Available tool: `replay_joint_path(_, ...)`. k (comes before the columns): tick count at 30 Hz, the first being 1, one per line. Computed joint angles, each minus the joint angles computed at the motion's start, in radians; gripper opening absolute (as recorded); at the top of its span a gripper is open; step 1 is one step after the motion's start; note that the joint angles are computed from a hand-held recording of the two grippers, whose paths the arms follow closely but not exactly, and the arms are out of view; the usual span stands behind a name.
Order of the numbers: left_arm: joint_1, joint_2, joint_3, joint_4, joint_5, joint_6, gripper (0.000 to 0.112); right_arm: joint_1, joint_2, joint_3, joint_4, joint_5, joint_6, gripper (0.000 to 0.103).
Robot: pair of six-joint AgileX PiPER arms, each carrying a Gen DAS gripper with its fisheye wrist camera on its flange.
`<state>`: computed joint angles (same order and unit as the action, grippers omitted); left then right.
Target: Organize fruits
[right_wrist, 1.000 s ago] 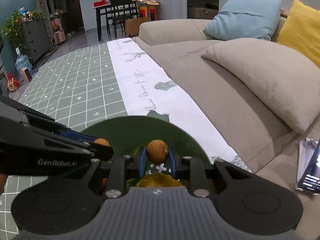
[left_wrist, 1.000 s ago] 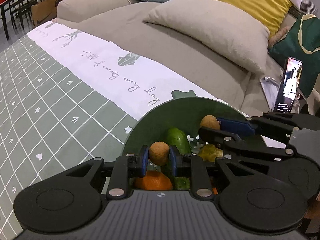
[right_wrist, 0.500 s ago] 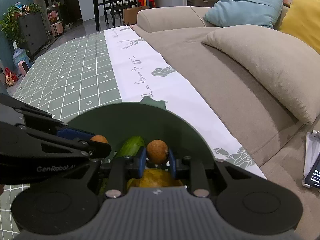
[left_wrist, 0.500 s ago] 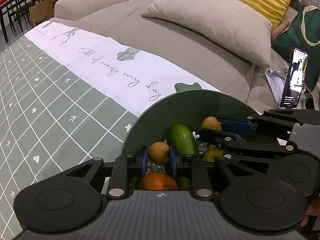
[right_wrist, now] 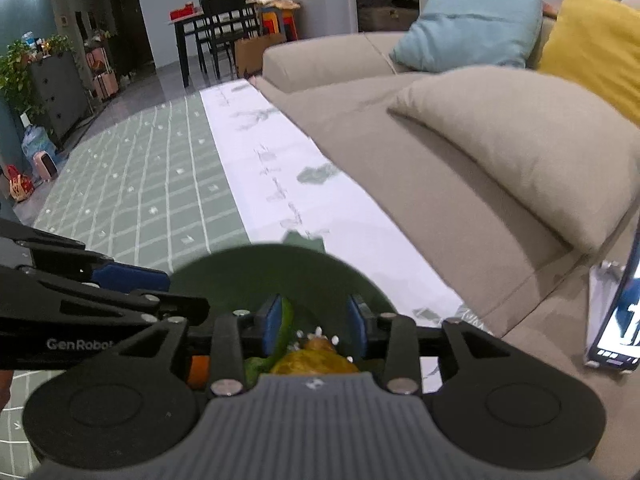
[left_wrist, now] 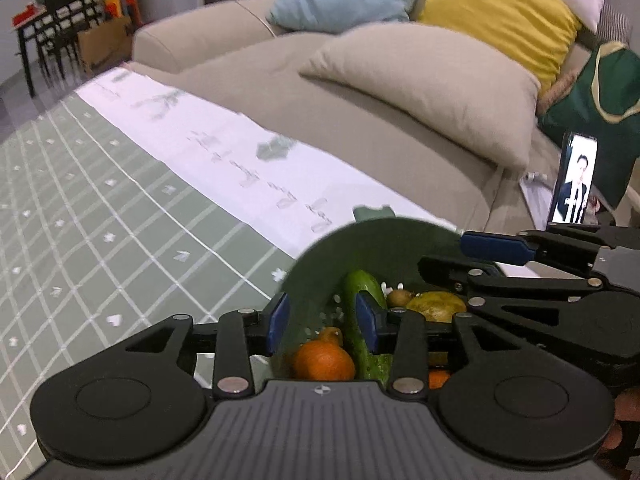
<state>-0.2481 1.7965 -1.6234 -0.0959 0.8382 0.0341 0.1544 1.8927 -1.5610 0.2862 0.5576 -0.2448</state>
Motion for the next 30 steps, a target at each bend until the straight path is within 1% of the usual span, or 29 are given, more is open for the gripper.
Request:
replay_joint_path(4, -0.002, -0.111, 0.067, 0.075, -0.031, -0.062, 0.048, 0.02, -0.088, 0.041, -0.01, -0.012, 0.002, 0.045)
replay_joint_path(6, -0.01, -0.172, 0.105, 0.136, -0.05, -0.109, 0.052, 0.036, -0.14, 0.068, -0.028, -0.019, 0.023, 0.056)
replay_joint_path(10, -0.018, -0.313, 0.211, 0.224, -0.098, -0.198, 0.056, 0.077, -0.248, 0.136, -0.09, -0.034, 0.09, 0.065)
replay_joint_path(11, -0.018, -0.345, 0.236, 0.235, -0.108, -0.211, 0.058, 0.092, -0.275, 0.156, -0.114, -0.041, 0.118, 0.07)
replay_joint_path(12, -0.02, -0.38, 0.264, 0.252, -0.12, -0.228, 0.06, 0.107, -0.301, 0.178, -0.141, -0.049, 0.152, 0.072)
replay_joint_path(13, -0.027, -0.413, 0.295, 0.286, -0.134, -0.258, 0.063, 0.123, -0.33, 0.201, -0.164, -0.057, 0.186, 0.075)
replay_joint_path(14, -0.037, -0.438, 0.319, 0.337, -0.143, -0.302, 0.068, 0.136, -0.353, 0.222, -0.176, -0.065, 0.209, 0.081)
replay_joint_path(15, -0.059, -0.465, 0.345, 0.423, -0.143, -0.381, 0.072, 0.152, -0.38, 0.247, -0.202, -0.076, 0.244, 0.087)
replay_joint_path(17, -0.09, -0.51, 0.394, 0.557, -0.143, -0.496, 0.076, 0.194, -0.43, 0.293, -0.296, -0.093, 0.352, 0.091)
replay_joint_path(18, -0.099, -0.531, 0.415, 0.603, -0.14, -0.535, 0.081, 0.216, -0.454, 0.316, -0.346, -0.099, 0.403, 0.092)
replay_joint_path(20, -0.121, -0.571, 0.459, 0.688, -0.126, -0.618, 0.086, 0.261, -0.496, 0.363, -0.461, -0.109, 0.521, 0.095)
replay_joint_path(22, -0.125, -0.611, 0.51, 0.732, -0.131, -0.671, 0.087, 0.305, -0.539, 0.417, -0.588, -0.116, 0.653, 0.096)
replay_joint_path(25, -0.131, -0.648, 0.568, 0.761, -0.116, -0.741, 0.088, 0.355, -0.588, 0.488, -0.733, -0.114, 0.812, 0.098)
replay_joint_path(27, -0.126, -0.665, 0.599, 0.759, -0.11, -0.768, 0.088, 0.371, -0.606, 0.526, -0.782, -0.116, 0.865, 0.098)
replay_joint_path(30, -0.127, -0.677, 0.644, 0.756, -0.091, -0.801, 0.088, 0.391, -0.611, 0.562, -0.811, -0.102, 0.874, 0.098)
